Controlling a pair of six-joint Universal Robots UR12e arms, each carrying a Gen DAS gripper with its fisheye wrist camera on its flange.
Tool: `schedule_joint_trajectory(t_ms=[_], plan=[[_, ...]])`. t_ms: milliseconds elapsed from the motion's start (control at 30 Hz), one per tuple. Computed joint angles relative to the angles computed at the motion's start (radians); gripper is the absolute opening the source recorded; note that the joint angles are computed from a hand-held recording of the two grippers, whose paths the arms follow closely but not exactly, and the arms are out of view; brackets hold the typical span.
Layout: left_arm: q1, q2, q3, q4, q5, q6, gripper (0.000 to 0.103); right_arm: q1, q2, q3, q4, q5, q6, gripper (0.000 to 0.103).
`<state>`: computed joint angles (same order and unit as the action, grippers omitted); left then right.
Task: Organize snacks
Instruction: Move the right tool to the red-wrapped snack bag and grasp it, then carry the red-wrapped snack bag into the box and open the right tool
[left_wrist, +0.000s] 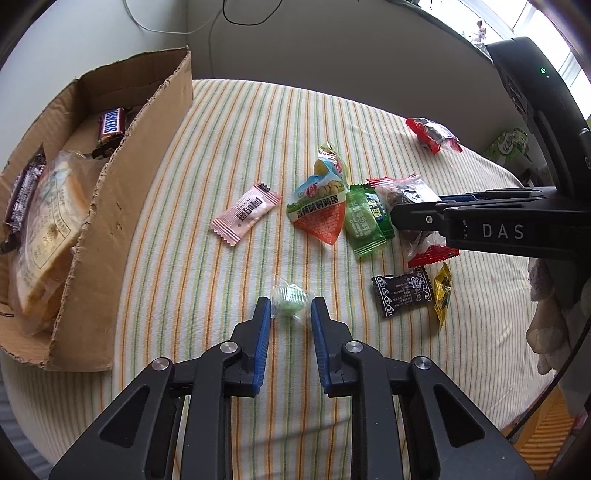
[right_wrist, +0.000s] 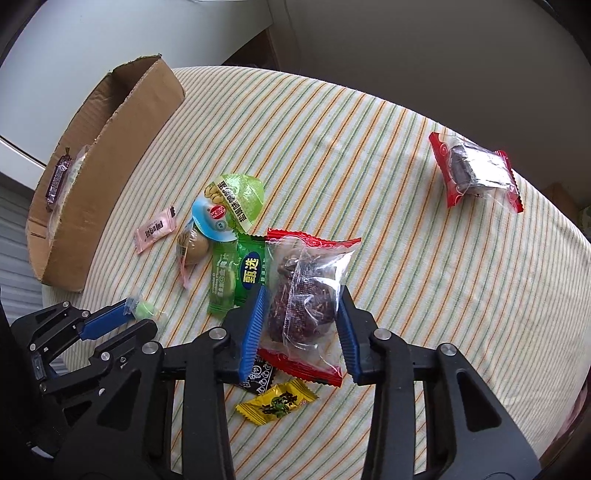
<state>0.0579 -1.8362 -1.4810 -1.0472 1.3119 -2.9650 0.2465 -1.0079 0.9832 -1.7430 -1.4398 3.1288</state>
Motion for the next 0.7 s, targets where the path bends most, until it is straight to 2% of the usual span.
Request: schedule_joint_trajectory(t_ms=[267,700], plan=[[0.013,0.008,0.000,-0.011,-0.018,-0.006,0.020,0.001,-0.037,0.047,-0.035,-0.014,-0.001,0.039],[0.027,0.024,0.016,-0.005,-0.058,-0.018,0.020,-0.001,-0.056,0.031,-0.050,-0.021,0.002,0.039]])
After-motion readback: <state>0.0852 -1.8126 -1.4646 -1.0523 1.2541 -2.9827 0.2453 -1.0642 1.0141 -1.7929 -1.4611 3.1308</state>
